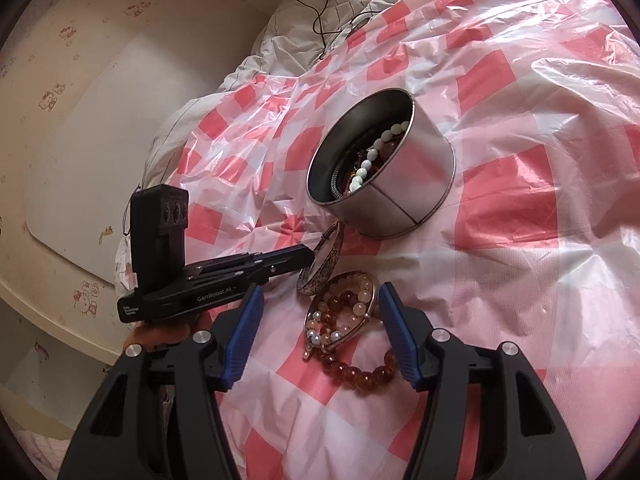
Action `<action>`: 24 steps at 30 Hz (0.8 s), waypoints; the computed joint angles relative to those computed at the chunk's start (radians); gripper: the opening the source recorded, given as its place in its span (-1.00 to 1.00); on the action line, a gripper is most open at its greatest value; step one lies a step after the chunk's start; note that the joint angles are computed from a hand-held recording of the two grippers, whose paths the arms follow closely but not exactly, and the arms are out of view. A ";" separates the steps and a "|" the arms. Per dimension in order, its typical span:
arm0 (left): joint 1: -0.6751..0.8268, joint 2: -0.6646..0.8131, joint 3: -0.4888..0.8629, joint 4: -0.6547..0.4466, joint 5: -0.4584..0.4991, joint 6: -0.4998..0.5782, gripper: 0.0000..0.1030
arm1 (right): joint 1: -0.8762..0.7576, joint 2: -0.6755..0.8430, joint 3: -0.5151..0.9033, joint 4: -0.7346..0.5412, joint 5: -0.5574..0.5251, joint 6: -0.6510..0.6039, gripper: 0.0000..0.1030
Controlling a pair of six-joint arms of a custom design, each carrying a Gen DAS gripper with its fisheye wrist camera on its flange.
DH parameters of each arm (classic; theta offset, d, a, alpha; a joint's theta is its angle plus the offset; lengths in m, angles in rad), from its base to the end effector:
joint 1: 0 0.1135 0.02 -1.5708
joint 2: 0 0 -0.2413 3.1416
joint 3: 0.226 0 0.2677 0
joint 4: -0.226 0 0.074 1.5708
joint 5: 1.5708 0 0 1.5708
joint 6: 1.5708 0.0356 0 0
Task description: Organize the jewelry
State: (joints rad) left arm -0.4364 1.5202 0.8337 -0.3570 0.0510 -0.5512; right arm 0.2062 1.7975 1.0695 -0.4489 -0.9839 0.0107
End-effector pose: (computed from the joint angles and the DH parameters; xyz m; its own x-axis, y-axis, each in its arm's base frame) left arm 0.2736 -0.1296 0.1409 -0.9004 -0.1571 -0.4056 -0.0307 0.9531 -0.3011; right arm 0.3315 0.0996 0.1333 -0.9084 -0.1839 -0.3755 -0.4165 0.4786 0.7730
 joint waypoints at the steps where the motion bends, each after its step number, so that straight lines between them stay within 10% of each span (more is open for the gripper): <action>1: 0.000 0.004 0.001 -0.002 0.005 -0.002 -0.73 | -0.001 0.008 0.004 0.018 -0.010 0.016 0.13; 7: 0.001 0.010 0.000 0.007 0.014 -0.003 -0.70 | 0.031 0.083 0.069 -0.056 0.038 -0.027 0.16; 17: -0.001 0.012 -0.001 0.014 0.027 -0.001 -0.58 | -0.002 0.150 0.169 -0.340 -0.226 -0.237 0.20; 24: -0.003 0.020 0.004 0.019 0.032 0.005 -0.50 | 0.004 0.106 0.121 -0.199 -0.080 -0.101 0.20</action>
State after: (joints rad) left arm -0.4393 1.5397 0.8373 -0.3376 0.0829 -0.5459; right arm 0.2105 1.9032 1.1907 -0.6479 -1.0638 -0.0905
